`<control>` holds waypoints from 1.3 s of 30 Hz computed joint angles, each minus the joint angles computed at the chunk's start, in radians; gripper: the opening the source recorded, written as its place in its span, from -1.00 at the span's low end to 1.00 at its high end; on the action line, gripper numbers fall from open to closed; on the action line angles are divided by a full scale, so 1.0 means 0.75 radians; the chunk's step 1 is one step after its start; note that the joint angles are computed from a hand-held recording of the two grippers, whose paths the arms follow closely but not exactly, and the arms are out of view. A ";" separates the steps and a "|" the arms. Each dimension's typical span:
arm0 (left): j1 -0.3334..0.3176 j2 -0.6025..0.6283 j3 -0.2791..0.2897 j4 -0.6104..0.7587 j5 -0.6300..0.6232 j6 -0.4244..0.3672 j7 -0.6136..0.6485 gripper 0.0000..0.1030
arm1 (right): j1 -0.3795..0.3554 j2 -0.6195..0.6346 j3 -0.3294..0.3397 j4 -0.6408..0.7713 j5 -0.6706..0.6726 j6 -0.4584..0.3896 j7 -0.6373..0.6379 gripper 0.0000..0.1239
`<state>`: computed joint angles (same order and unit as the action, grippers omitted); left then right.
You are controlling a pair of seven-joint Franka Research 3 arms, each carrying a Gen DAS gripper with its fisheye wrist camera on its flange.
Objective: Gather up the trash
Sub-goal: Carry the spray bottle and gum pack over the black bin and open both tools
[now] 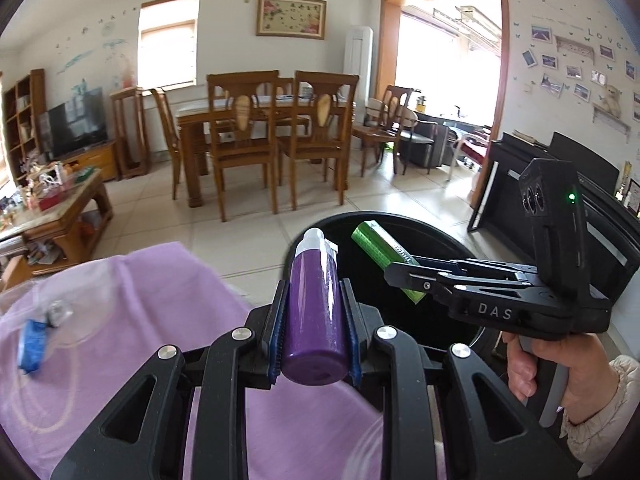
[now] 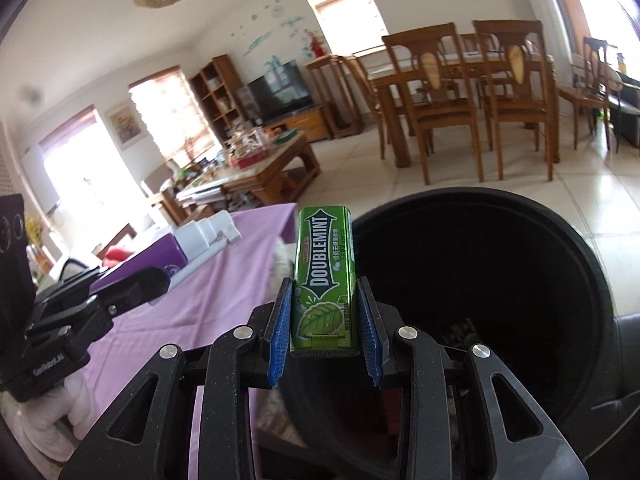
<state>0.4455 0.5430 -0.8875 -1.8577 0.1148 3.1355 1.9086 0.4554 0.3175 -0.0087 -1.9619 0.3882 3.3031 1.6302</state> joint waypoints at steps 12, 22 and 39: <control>-0.338 0.096 0.239 0.208 -0.082 -0.187 0.056 -0.52 | -0.100 -0.021 -0.005 -0.171 0.107 0.122 -0.012 -0.49; -0.511 0.097 0.391 0.299 -0.184 -0.288 0.151 -0.52 | -0.235 -0.003 0.107 -0.184 0.082 0.176 0.024 -0.49; -0.652 0.065 0.526 0.311 -0.258 -0.316 0.204 -0.48 | -0.473 -0.026 0.317 -0.210 -0.249 0.205 0.288 -0.33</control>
